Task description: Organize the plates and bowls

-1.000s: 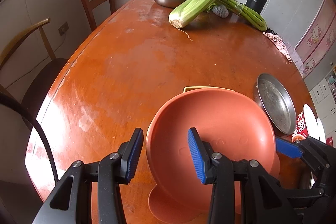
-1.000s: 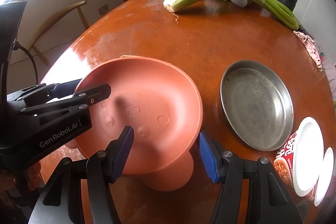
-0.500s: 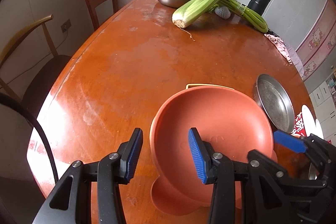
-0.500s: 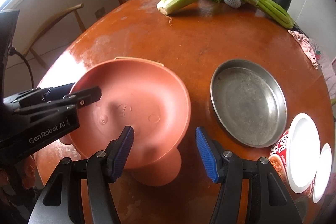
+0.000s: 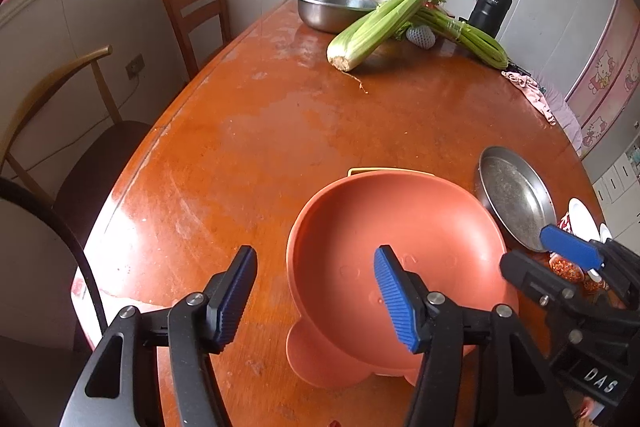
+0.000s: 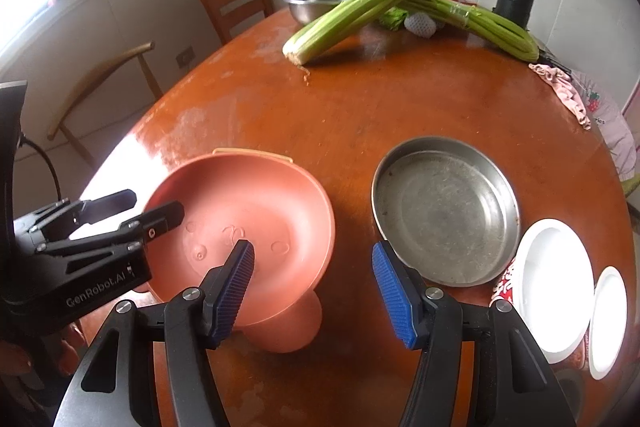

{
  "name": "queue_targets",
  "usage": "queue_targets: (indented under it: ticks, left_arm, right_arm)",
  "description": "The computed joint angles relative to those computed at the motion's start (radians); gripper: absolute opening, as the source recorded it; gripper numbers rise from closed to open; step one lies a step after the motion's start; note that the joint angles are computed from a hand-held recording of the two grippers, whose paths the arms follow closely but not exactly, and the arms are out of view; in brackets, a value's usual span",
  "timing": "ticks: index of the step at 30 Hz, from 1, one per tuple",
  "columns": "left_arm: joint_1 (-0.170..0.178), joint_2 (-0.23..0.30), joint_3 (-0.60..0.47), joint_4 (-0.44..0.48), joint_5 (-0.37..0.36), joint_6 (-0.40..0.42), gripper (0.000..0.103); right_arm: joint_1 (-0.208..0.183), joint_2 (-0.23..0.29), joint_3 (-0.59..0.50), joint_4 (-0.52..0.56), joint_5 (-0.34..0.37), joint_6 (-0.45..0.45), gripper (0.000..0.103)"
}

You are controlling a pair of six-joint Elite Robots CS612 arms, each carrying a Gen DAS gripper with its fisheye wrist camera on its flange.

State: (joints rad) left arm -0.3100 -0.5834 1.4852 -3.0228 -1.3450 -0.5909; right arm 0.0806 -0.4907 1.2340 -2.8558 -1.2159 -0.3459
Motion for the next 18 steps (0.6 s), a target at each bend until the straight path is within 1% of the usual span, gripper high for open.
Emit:
queue_targets:
  ticks: [3,7,10,18]
  left_arm:
    - [-0.006,-0.008,0.011,-0.017,0.012,0.003,0.062]
    - [-0.014,-0.019,0.029,-0.044,0.028,0.007,0.063]
    - [-0.022,-0.027,0.042,-0.062,0.037,0.012,0.063]
    - [-0.047,-0.048,0.065,-0.102,0.056,0.029,0.063]
  right_arm:
    - [-0.004,-0.009,0.018,-0.039,0.007,0.013,0.064]
    - [-0.01,-0.022,0.042,-0.076,0.024,0.022,0.068]
    - [-0.015,-0.032,0.057,-0.09,0.039,0.025,0.068]
    - [-0.037,-0.066,0.121,-0.176,0.078,0.034,0.07]
